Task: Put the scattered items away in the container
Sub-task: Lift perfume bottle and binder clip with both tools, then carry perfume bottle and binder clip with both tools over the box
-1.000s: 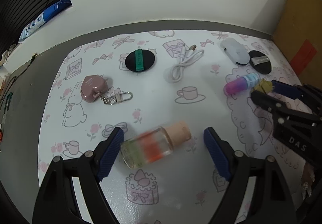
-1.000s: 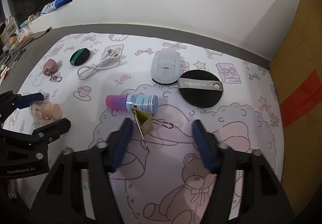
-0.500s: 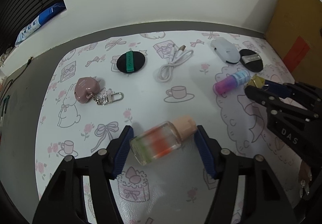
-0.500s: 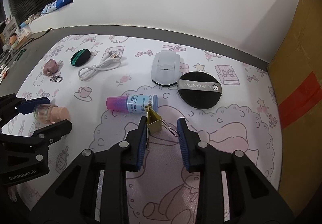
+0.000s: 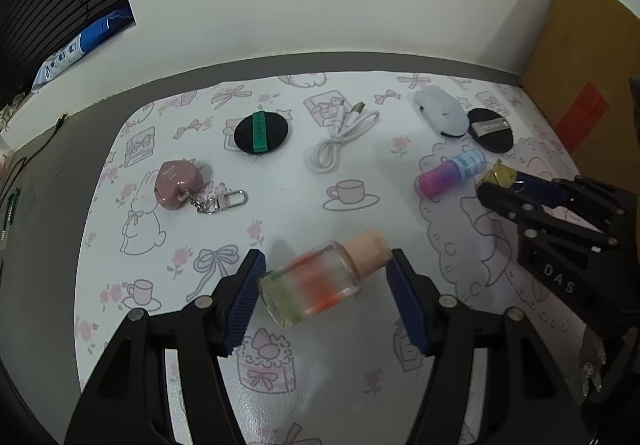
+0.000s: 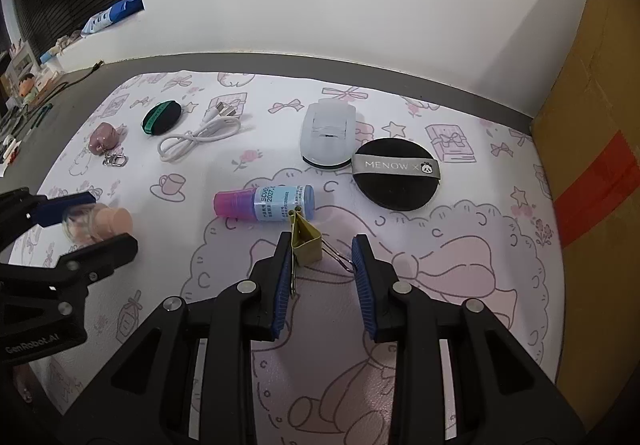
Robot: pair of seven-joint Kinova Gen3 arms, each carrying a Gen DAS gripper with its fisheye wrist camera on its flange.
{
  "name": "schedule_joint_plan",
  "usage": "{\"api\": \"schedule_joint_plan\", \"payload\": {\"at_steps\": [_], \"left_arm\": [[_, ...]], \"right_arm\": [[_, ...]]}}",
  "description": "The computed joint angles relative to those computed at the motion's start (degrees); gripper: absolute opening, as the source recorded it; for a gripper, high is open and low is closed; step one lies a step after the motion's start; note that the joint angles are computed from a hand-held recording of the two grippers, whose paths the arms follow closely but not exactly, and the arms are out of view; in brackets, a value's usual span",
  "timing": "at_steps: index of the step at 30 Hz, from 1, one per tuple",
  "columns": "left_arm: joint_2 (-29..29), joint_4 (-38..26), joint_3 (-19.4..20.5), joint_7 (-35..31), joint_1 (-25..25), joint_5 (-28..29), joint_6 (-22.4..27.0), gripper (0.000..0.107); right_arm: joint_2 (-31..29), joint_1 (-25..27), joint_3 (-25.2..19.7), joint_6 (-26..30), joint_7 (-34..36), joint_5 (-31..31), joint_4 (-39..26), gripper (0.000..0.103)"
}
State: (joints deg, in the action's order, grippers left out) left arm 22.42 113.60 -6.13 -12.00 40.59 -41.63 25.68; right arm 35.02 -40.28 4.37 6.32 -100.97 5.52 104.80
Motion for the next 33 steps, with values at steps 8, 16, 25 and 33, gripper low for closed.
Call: {"api": "schedule_joint_plan", "payload": {"at_steps": [8, 16, 25, 33], "left_arm": [[-0.93, -0.85, 0.73, -0.39, -0.38, 0.01, 1.46, 0.061], [-3.32, -2.23, 2.97, 0.91, -0.97, -1.24, 5.77, 0.062], [-7.18, -3.69, 7.76, 1.89, -2.3, -2.95, 11.15, 0.062], [-10.56, -5.21, 11.7, 2.89, -3.06, -4.11, 15.93, 0.062]], "right_arm": [[-1.6, -1.53, 1.93, -0.39, -0.77, -0.17, 1.1, 0.03], [-4.38, -3.01, 3.7, 1.84, -2.8, 0.88, 1.31, 0.03], [-9.34, -5.47, 6.12, 4.42, -7.62, 5.1, 1.93, 0.03], [-14.58, -5.74, 5.21, 8.17, -13.05, 11.26, 2.24, 0.03]]}}
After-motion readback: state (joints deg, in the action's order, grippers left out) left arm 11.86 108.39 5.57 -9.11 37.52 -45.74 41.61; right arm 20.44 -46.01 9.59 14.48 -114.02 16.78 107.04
